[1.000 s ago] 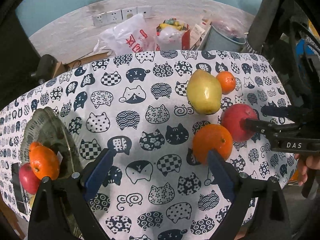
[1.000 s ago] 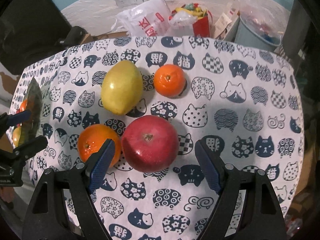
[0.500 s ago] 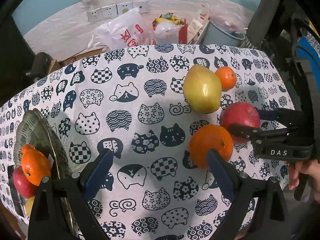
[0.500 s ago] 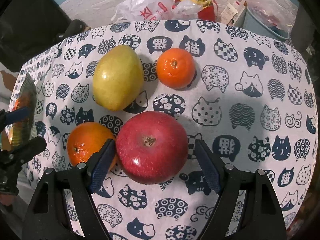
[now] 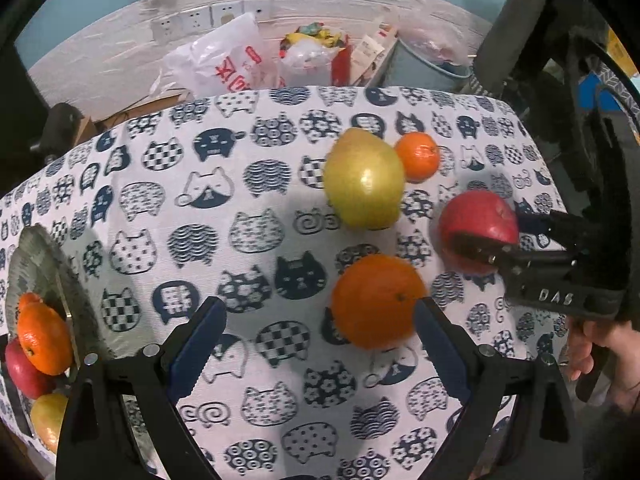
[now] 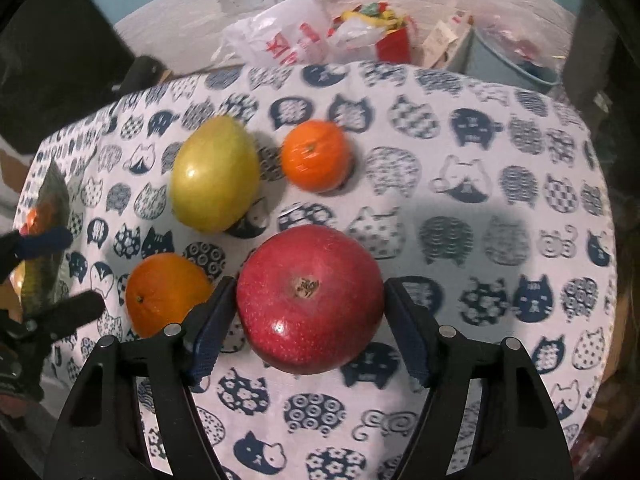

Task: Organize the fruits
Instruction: 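Grasp an orange with the left tool while the right tool grasps the red apple, then lift the orange with the left tool while the right tool lifts the apple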

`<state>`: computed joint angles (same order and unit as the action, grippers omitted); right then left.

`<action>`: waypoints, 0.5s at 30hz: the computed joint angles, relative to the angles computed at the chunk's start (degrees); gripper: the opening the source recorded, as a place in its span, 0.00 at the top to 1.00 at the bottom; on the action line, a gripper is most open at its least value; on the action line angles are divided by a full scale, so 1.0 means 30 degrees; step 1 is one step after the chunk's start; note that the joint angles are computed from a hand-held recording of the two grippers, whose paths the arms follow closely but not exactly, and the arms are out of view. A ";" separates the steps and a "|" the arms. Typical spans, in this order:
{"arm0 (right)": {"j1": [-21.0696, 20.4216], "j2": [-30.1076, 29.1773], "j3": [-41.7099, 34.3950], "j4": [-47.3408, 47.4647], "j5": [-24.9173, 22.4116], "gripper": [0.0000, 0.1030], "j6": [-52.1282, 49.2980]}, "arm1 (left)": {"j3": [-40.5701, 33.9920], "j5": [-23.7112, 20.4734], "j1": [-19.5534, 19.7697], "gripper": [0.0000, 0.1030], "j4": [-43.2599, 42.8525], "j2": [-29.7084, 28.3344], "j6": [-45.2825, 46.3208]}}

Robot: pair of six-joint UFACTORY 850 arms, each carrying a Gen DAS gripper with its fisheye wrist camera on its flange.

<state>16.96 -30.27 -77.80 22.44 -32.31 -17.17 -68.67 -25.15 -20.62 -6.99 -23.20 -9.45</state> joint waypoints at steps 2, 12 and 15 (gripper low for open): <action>-0.0243 0.0319 0.0231 -0.0096 0.0161 0.28 0.0161 | -0.0195 -0.0106 -0.0173 0.07 -0.0288 -0.0178 0.0343; -0.0966 0.1382 0.1301 -0.0600 0.0637 0.28 0.0532 | -0.1160 -0.0694 -0.0890 0.07 -0.0734 -0.1262 0.1039; -0.1105 0.1474 0.1459 -0.0265 0.0614 0.28 0.0290 | -0.1449 -0.0924 -0.0999 0.07 -0.0731 -0.1672 0.1045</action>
